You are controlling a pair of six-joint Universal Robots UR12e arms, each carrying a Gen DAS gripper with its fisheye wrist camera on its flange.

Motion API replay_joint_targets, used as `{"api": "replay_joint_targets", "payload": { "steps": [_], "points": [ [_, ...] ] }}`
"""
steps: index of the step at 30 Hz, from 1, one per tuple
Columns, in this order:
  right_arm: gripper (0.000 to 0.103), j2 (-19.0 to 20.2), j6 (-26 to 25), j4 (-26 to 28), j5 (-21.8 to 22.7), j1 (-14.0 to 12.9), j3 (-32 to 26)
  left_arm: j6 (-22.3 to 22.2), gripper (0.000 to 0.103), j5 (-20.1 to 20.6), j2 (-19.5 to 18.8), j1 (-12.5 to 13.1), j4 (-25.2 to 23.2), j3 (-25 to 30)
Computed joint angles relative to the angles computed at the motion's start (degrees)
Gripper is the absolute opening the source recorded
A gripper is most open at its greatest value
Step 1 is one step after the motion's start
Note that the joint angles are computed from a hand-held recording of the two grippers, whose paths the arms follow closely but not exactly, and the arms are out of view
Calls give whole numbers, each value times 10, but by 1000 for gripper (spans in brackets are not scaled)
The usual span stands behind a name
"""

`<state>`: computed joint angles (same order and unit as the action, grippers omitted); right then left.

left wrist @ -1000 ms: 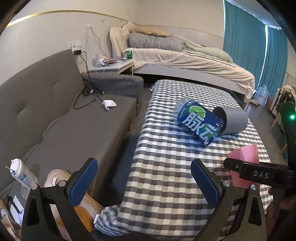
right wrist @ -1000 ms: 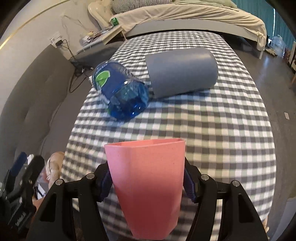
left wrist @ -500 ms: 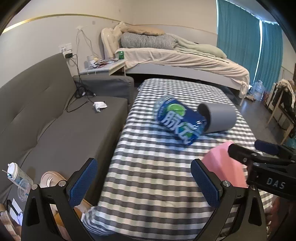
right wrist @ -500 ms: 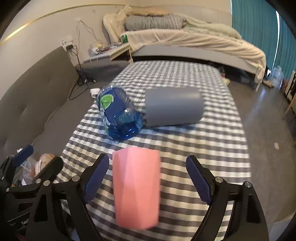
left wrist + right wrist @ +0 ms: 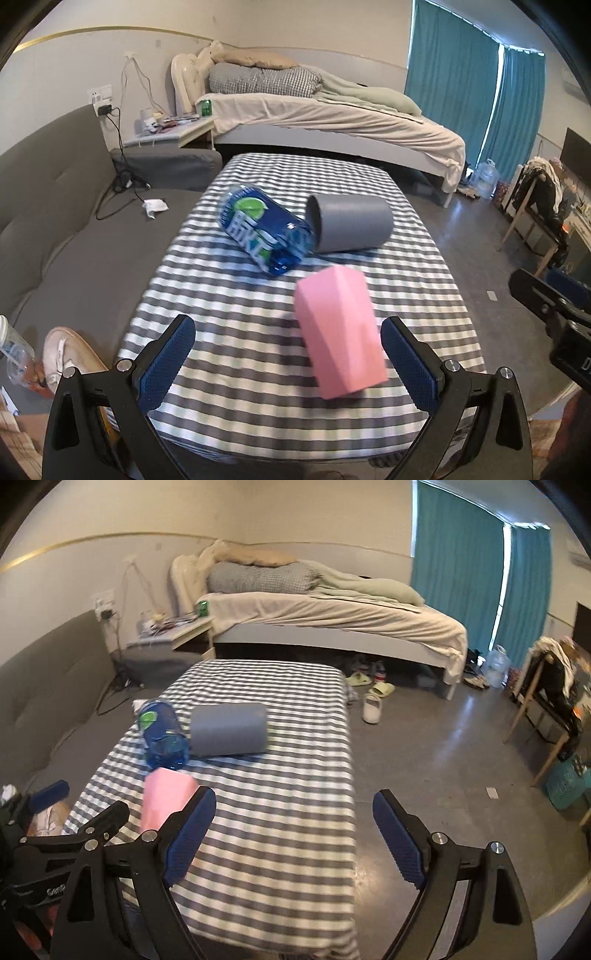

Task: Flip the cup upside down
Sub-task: 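Lay the pink cup on the table and open the right gripper, then close the left gripper around the pink cup's body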

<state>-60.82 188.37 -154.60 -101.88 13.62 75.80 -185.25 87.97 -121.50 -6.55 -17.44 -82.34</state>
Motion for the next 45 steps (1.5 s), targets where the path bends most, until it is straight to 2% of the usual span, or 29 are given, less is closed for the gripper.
{"api": "replay_joint_targets", "payload": {
  "steps": [5, 13, 18, 24, 26, 28, 29, 31, 32, 45],
  "points": [
    [87, -15, 31, 2, 10, -12, 26, -6, 103, -9, -6, -5, -14, 5],
    [87, -8, 47, 18, 21, -20, 19, -17, 103, -15, -18, -9, -61, 10],
    [87, 0, 55, 30, 35, -21, 7, -16, 102, -31, -21, -7, -55, 6],
    [87, 8, 49, 45, 42, -19, -6, 14, 101, -42, -23, -8, -67, 9],
    [87, 9, 53, 46, 45, -19, -7, 13, 92, -57, -25, -5, -72, 11],
    [87, 10, 58, 48, 48, -19, -8, 14, 77, -77, -27, -2, -89, 16],
    [87, 10, 60, 49, 49, -20, -9, 15, 75, -78, -28, -2, -85, 16],
    [87, 10, 59, 51, 49, -19, -9, 20, 61, -91, -27, 0, -85, 16],
    [87, 10, 57, 50, 48, -19, -9, 22, 58, -98, -27, 1, -86, 16],
    [87, 9, 52, 52, 45, -15, -11, 42, 56, -99, -7, 5, -48, 6]
  ]
}}
